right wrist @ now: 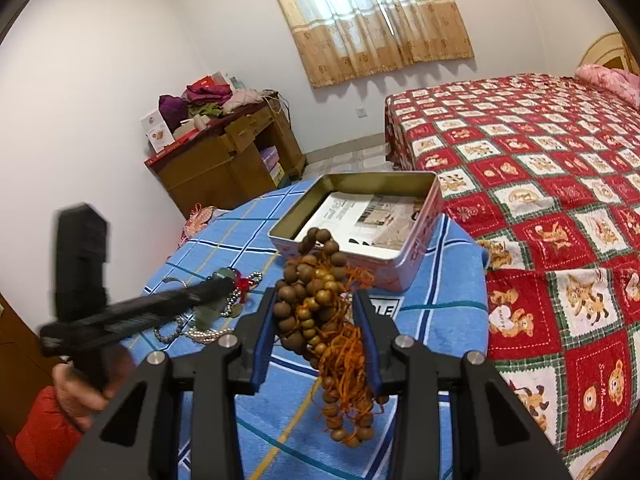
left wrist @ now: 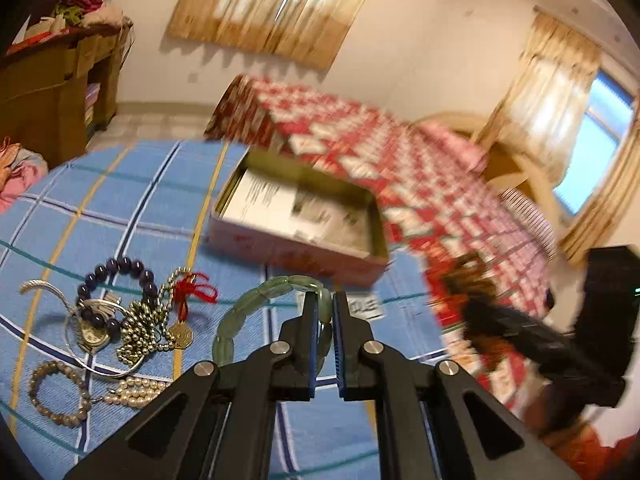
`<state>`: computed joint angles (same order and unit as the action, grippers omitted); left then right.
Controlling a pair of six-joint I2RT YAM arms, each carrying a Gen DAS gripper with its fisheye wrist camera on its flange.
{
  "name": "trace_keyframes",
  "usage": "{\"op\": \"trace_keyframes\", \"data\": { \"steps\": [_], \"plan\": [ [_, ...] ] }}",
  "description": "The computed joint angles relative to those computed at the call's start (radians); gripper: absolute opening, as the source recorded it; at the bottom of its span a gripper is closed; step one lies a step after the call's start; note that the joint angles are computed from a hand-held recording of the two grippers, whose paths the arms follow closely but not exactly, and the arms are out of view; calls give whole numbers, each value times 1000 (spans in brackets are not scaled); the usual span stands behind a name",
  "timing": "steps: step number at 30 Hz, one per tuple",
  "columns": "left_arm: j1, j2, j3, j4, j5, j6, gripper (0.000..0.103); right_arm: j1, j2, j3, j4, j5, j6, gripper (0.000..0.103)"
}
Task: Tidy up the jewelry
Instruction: 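Lift the mala toward the tin with the right gripper while the left gripper grasps the green jade bangle, then lower the bangle and mala into the tin and open both grippers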
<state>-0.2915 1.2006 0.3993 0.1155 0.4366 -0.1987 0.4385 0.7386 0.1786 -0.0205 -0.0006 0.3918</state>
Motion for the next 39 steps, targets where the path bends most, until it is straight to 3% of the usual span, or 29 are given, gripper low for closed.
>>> {"op": "trace_keyframes", "data": {
  "steps": [4, 7, 10, 16, 18, 22, 24, 25, 26, 31, 35, 36, 37, 38, 39],
  "plan": [
    [59, -122, 9, -60, 104, -6, 6, 12, 52, 19, 36, 9, -19, 41],
    [64, -108, 52, -54, 88, 12, 6, -60, 100, 53, 68, -51, -38, 41],
    [53, -8, 143, -27, 60, 27, 6, -145, 199, 117, 148, -95, -85, 40],
    [-37, 307, 336, 87, -61, 33, 6, -233, 564, 253, 355, -150, -105, 40],
    [-61, 393, 386, 82, -102, 35, 6, -275, 686, 303, 384, -203, -90, 40],
    [-67, 462, 396, 99, -82, 36, 6, -363, 698, 273, 391, -383, -94, 41],
    [-75, 459, 380, 105, -92, 59, 6, -363, 658, 246, 340, -414, -131, 62],
    [-78, 477, 379, 116, -86, 77, 6, -364, 632, 209, 337, -441, -139, 78],
    [-79, 484, 385, 109, -83, 81, 6, -354, 611, 174, 349, -448, -140, 81],
    [-91, 595, 476, 93, -95, 84, 6, -204, 666, 138, 339, -291, -175, 79],
    [-95, 598, 519, 40, -123, 93, 9, -120, 796, 211, 307, -172, -180, 74],
    [-81, 587, 531, 3, -106, 88, 16, -118, 822, 228, 297, -164, -187, 71],
    [-70, 585, 542, -18, -94, 86, 35, -120, 853, 249, 280, -165, -188, 57],
    [-57, 571, 543, -36, -88, 81, 48, -133, 874, 264, 261, -181, -194, 31],
    [-43, 552, 530, -30, -85, 71, 73, -145, 878, 266, 256, -199, -198, 25]
  ]
}}
